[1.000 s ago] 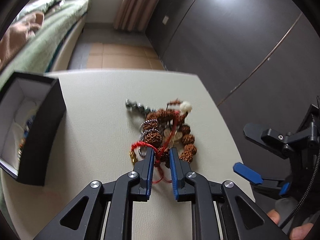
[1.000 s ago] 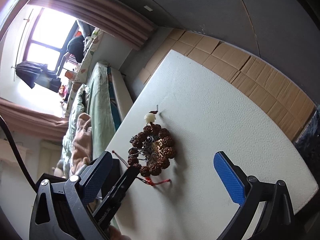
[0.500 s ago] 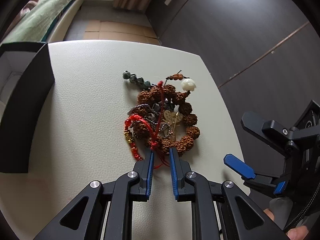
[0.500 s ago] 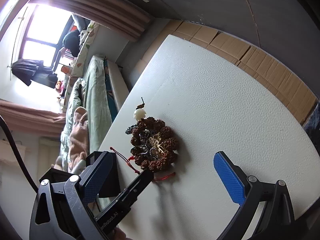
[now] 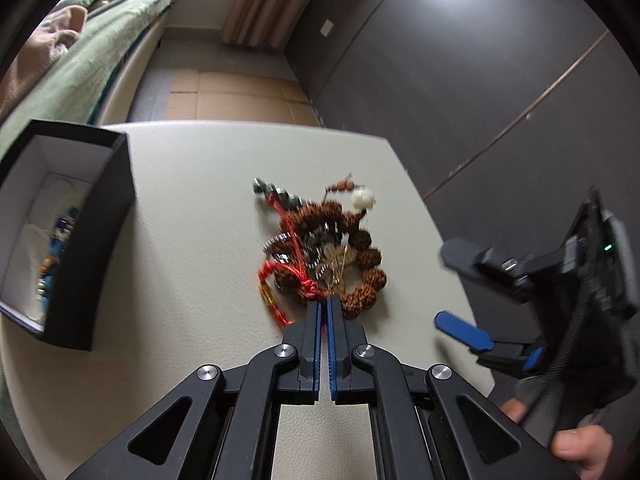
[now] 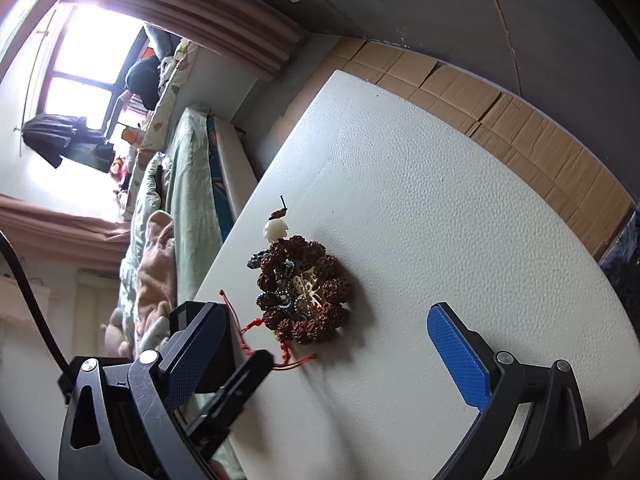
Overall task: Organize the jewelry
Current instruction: 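Grasp the red string bracelet with the left gripper while the right gripper grasps the brown bead bracelet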
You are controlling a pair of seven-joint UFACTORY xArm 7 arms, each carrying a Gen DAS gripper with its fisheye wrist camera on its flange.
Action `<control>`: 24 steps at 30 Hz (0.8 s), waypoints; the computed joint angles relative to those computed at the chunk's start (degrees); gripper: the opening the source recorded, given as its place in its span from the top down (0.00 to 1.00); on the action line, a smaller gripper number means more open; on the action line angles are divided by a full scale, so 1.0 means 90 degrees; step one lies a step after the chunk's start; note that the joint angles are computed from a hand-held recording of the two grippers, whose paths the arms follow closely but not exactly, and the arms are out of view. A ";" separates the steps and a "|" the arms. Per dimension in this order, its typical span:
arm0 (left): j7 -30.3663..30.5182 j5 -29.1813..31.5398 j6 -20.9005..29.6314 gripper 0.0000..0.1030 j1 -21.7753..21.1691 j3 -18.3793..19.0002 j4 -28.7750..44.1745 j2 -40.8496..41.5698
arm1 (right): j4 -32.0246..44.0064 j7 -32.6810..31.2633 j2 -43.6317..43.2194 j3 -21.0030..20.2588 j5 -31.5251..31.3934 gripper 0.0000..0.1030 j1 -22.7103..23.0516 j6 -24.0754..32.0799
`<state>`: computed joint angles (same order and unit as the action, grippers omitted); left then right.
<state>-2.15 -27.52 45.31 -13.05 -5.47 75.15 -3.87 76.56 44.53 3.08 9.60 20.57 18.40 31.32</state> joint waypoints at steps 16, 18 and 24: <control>0.0154 -0.0518 -0.0289 0.98 0.0231 0.0321 -0.0100 -0.0383 | 0.1667 0.0272 0.1098 -0.0150 -0.2432 0.42 0.0477 0.1698; 0.0185 -0.0573 -0.0326 0.98 0.0267 0.0358 -0.0139 -0.0441 | 0.1773 0.0328 0.1150 -0.0180 -0.2675 0.42 0.0551 0.1812; 0.0182 -0.0570 -0.0417 0.98 0.0327 0.0441 -0.0294 -0.0655 | 0.2404 0.0250 0.1478 -0.0295 -0.3883 0.47 0.0973 0.2675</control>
